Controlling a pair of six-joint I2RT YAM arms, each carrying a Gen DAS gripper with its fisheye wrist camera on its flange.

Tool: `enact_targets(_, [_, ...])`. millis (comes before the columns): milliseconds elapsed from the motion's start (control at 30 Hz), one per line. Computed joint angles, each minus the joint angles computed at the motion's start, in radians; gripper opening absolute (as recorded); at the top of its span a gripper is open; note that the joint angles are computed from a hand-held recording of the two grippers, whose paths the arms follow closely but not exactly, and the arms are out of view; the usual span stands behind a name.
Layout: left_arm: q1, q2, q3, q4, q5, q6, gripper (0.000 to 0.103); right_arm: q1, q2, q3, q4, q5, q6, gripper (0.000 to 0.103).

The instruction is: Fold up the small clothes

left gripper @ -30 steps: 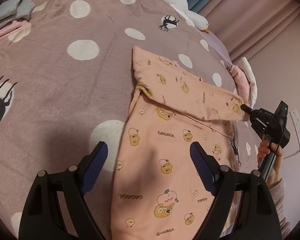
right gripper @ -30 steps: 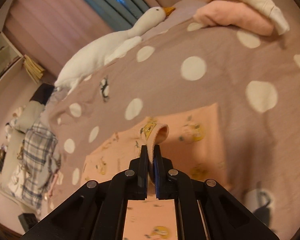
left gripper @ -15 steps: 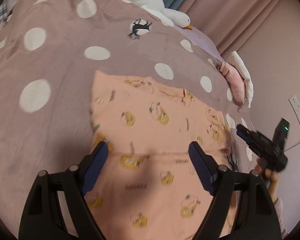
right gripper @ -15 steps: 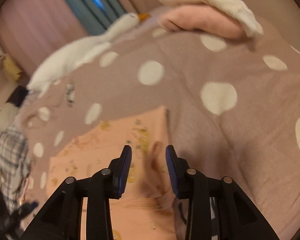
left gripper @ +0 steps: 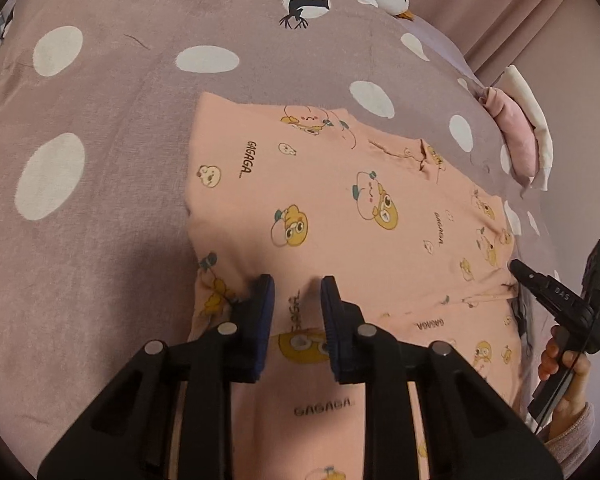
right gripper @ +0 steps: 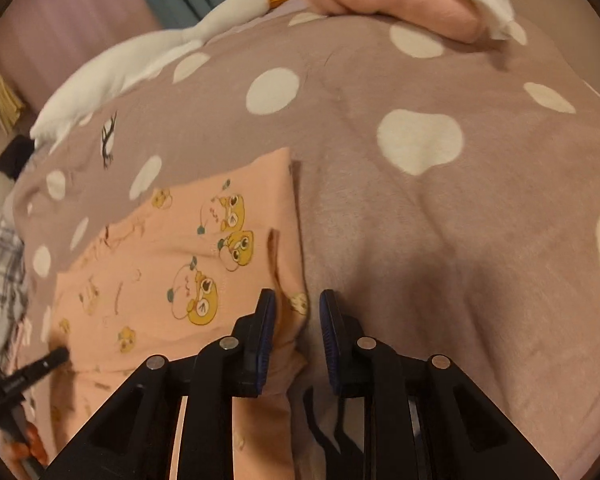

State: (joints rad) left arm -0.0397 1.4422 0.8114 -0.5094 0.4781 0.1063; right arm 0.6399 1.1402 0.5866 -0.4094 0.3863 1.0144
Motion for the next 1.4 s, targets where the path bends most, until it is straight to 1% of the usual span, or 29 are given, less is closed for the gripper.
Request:
enact_targets(33, [0.014,-0.025,-0.007,-0.023,0.008,0.016,0.034,0.031,-0.024,0.008,-0.036,0.030,0.007,0.022])
enact_targets(67, [0.029,-0.050,-0.017,-0.043,0.018,0.032,0.040,0.054,-0.043,0.011,-0.064,0.051,0.017,0.022])
enact_targets(133, [0.078,-0.111,-0.045,-0.095,0.058,0.075,0.061,0.117,-0.115,0.007,-0.130,0.090,0.054,0.022])
enact_targets(200, [0.139,-0.178,-0.078,-0.153,0.097,0.124,0.068,0.192,-0.186,0.000,-0.196,0.111,0.100,0.023])
enact_targets(233, [0.192,-0.201,-0.086,-0.204,0.132,0.173,0.068,0.231,-0.211,0.002,-0.232,0.115,0.129,0.025])
enact_targets(267, [0.246,-0.216,-0.092,-0.257,0.164,0.224,0.068,0.265,-0.219,-0.002,-0.244,0.118,0.154,0.028])
enact_targets(300, [0.281,-0.224,-0.096,-0.290,0.181,0.256,0.069,0.313,-0.234,-0.006,-0.270,0.130,0.195,0.030])
enact_targets(333, [0.334,-0.237,-0.102,-0.345,0.200,0.311,0.069,0.383,-0.252,-0.010,-0.317,0.152,0.262,0.035])
enact_targets(367, [0.396,-0.242,-0.105,-0.404,0.222,0.381,0.070,0.432,-0.261,-0.017,-0.336,0.167,0.312,0.038])
enact_targets(433, [0.505,-0.223,-0.107,-0.513,0.257,0.512,0.074,0.536,-0.299,-0.042,-0.375,0.199,0.424,0.039])
enact_targets(500, [0.620,-0.167,-0.106,-0.639,0.278,0.673,0.076,0.659,-0.326,-0.067,-0.417,0.237,0.562,0.039])
enact_targets(533, [0.656,-0.149,-0.106,-0.681,0.276,0.726,0.076,0.716,-0.326,-0.075,-0.438,0.254,0.633,0.039])
enact_targets(600, [0.739,-0.107,-0.122,-0.747,0.259,0.841,0.076,0.814,-0.320,-0.087,-0.478,0.275,0.759,0.039])
enact_targets(633, [0.770,-0.099,-0.128,-0.767,0.251,0.878,0.076,0.875,-0.319,-0.102,-0.490,0.281,0.835,0.039])
enact_targets(700, [0.844,-0.065,-0.141,-0.827,0.239,0.988,0.076,0.956,-0.306,-0.114,-0.503,0.288,0.936,0.039])
enact_targets(767, [0.866,-0.043,-0.141,-0.860,0.237,1.036,0.076,1.033,-0.290,-0.128,-0.493,0.300,1.014,0.039])
enact_targets(800, [0.863,-0.040,-0.145,-0.869,0.240,1.047,0.076,1.061,-0.286,-0.138,-0.476,0.308,1.033,0.039])
enact_targets(833, [0.846,-0.036,-0.141,-0.865,0.247,1.034,0.076,1.083,-0.282,-0.149,-0.448,0.317,1.037,0.039])
enact_targets(900, [0.804,-0.021,-0.139,-0.860,0.275,1.007,0.076,1.049,-0.299,-0.169,-0.389,0.304,0.974,0.039])
enact_targets(1000, [0.728,-0.001,-0.139,-0.826,0.331,0.922,0.076,0.935,-0.353,-0.216,-0.253,0.270,0.813,0.039])
enact_targets(1033, [0.708,0.001,-0.141,-0.819,0.348,0.903,0.076,0.861,-0.377,-0.242,-0.175,0.232,0.725,0.039])
enact_targets(1100, [0.676,-0.001,-0.144,-0.805,0.368,0.871,0.076,0.780,-0.363,-0.261,-0.075,0.182,0.637,0.039])
enact_targets(1133, [0.673,-0.001,-0.144,-0.806,0.370,0.871,0.076,0.720,-0.352,-0.273,-0.007,0.141,0.572,0.039])
enact_targets(1200, [0.672,-0.007,-0.148,-0.814,0.369,0.886,0.076,0.691,-0.339,-0.287,0.053,0.120,0.544,0.039])
enact_targets(1267, [0.689,-0.001,-0.148,-0.846,0.354,0.936,0.075,0.681,-0.334,-0.302,0.106,0.111,0.538,0.039])
enact_targets(1400, [0.756,0.026,-0.163,-0.908,0.299,1.055,0.069,0.791,-0.325,-0.314,0.121,0.171,0.619,0.039])
